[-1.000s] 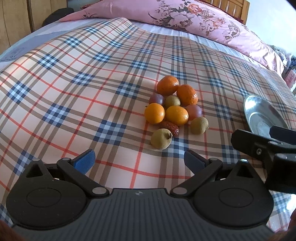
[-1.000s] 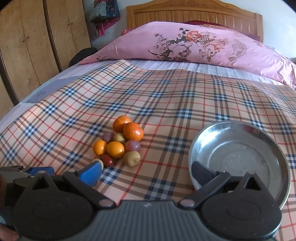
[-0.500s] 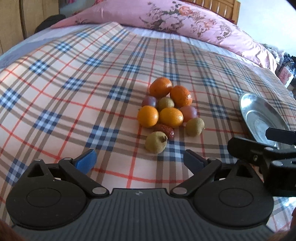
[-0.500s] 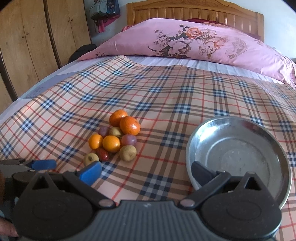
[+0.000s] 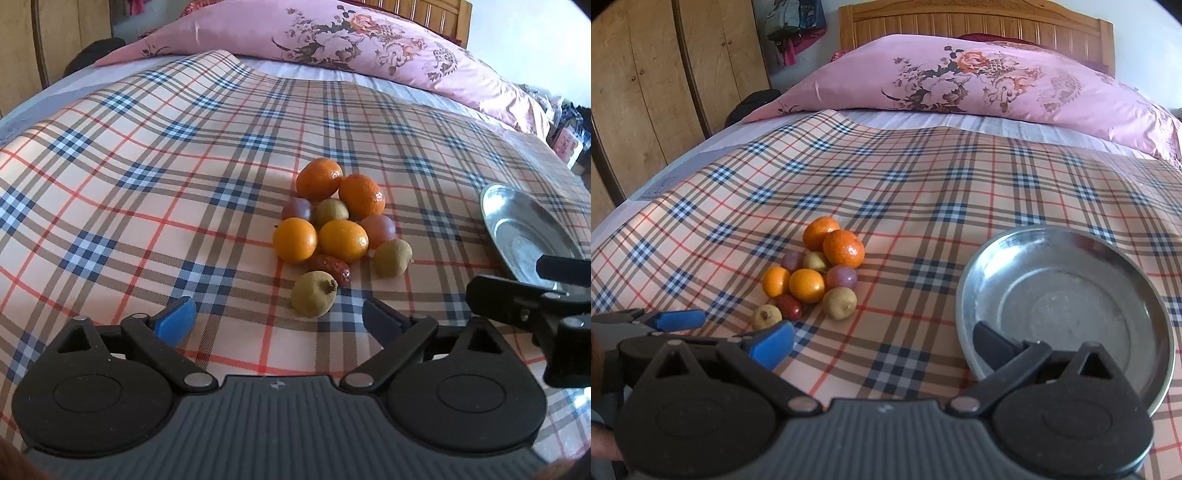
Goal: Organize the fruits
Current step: 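Move both tools toward the fruit pile on the plaid sheet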
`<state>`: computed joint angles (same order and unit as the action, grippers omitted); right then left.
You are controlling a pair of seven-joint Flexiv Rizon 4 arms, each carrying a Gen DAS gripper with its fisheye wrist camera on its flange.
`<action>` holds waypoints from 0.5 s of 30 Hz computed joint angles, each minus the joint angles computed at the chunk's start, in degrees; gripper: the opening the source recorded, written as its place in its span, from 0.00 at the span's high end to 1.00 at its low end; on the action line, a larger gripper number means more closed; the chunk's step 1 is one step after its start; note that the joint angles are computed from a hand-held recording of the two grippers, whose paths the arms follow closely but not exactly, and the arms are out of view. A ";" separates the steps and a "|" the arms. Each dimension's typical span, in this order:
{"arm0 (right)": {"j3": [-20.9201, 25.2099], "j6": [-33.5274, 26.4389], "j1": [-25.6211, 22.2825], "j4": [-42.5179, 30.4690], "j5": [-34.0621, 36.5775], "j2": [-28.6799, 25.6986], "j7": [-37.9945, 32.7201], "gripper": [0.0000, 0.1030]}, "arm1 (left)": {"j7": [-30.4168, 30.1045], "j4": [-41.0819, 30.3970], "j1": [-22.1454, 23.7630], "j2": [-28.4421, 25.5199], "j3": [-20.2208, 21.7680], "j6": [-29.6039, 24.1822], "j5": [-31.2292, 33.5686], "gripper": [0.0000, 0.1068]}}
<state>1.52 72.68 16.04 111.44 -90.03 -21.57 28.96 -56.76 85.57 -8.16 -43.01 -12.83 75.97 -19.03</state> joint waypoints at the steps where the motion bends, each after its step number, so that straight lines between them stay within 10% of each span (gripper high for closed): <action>1: 0.01 -0.11 0.03 0.01 0.04 0.02 -0.20 0.01 | -0.03 -0.17 -0.35 -0.07 0.45 0.04 0.42 0.04; 15: -0.32 -0.12 0.77 -0.70 1.32 -0.55 -3.13 0.01 | 0.13 -1.02 0.39 -0.55 -0.02 -1.61 0.12 0.06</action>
<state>1.20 72.56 16.81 110.74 -88.71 -22.12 25.83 -56.63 84.55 -7.77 -43.57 -12.85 74.36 -18.91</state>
